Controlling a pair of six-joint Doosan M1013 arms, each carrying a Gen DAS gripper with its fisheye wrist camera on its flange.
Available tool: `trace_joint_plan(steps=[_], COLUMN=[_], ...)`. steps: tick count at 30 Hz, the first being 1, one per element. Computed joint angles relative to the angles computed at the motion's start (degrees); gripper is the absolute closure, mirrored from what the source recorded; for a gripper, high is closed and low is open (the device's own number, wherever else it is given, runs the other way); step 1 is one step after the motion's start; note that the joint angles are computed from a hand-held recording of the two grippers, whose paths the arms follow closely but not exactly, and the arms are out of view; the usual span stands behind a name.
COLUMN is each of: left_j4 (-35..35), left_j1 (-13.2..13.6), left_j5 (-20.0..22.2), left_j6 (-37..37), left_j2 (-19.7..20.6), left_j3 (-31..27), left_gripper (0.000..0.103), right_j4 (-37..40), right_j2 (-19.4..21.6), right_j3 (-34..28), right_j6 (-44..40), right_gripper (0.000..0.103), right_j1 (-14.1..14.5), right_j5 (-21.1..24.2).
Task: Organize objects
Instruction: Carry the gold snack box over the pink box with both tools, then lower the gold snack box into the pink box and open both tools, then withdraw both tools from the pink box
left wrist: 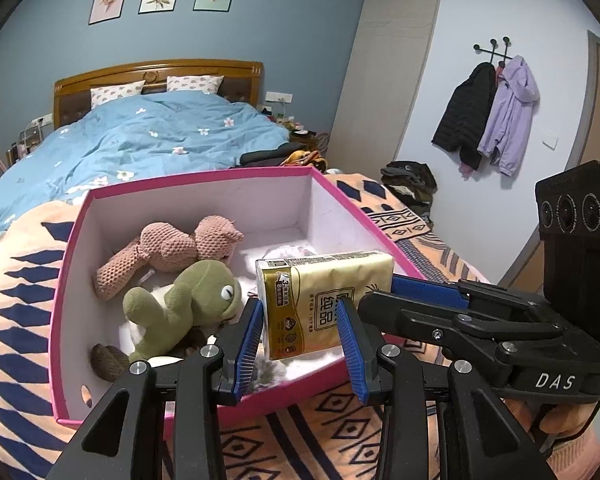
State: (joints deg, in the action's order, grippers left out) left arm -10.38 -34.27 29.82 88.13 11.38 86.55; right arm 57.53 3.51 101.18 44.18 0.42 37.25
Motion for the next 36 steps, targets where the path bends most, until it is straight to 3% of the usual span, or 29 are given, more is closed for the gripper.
trace_joint_plan(steps=[15, 18, 23, 26, 29, 34, 36], left_j4=[2.4, 3.2, 6.5, 8.1, 7.9, 22.3, 25.8], left_j1=[0.6, 0.7, 0.8, 0.8, 0.8, -1.0, -1.3], left_j5=[2.4, 2.2, 1.4, 0.0, -2.8, -7.3, -8.9], left_j6=[-3.3, -4.8, -9.1, -11.0, -11.4, -24.5, -28.0], left_j2=[2.1, 2.2, 1.4, 0.3, -1.2, -4.4, -5.5], left_j3=[-1.3, -1.1, -0.1, 1.1, 3.2, 7.2, 8.7], left_gripper=[0.065, 0.057, 0.032, 0.02, 0.014, 0.0, 0.0], right_j4=[-6.0, -7.9, -8.8, -8.3, -8.6, -9.8, -12.5], right_j2=[2.3, 2.4, 1.9, 1.0, -0.4, -3.8, -5.3], right_j3=[-1.7, -1.9, -1.3, -0.5, 0.9, 4.8, 6.7], right_j6=[5.2, 6.8, 7.5, 7.0, 5.9, 3.3, 4.2], right_gripper=[0.063, 0.063, 0.062, 0.052, 0.046, 0.027, 0.016], right_j1=[1.3, 1.7, 1.9, 1.8, 2.3, 3.9, 5.0], right_j5=[-0.8, -1.8, -3.5, -4.7, -6.9, -13.2, -16.9])
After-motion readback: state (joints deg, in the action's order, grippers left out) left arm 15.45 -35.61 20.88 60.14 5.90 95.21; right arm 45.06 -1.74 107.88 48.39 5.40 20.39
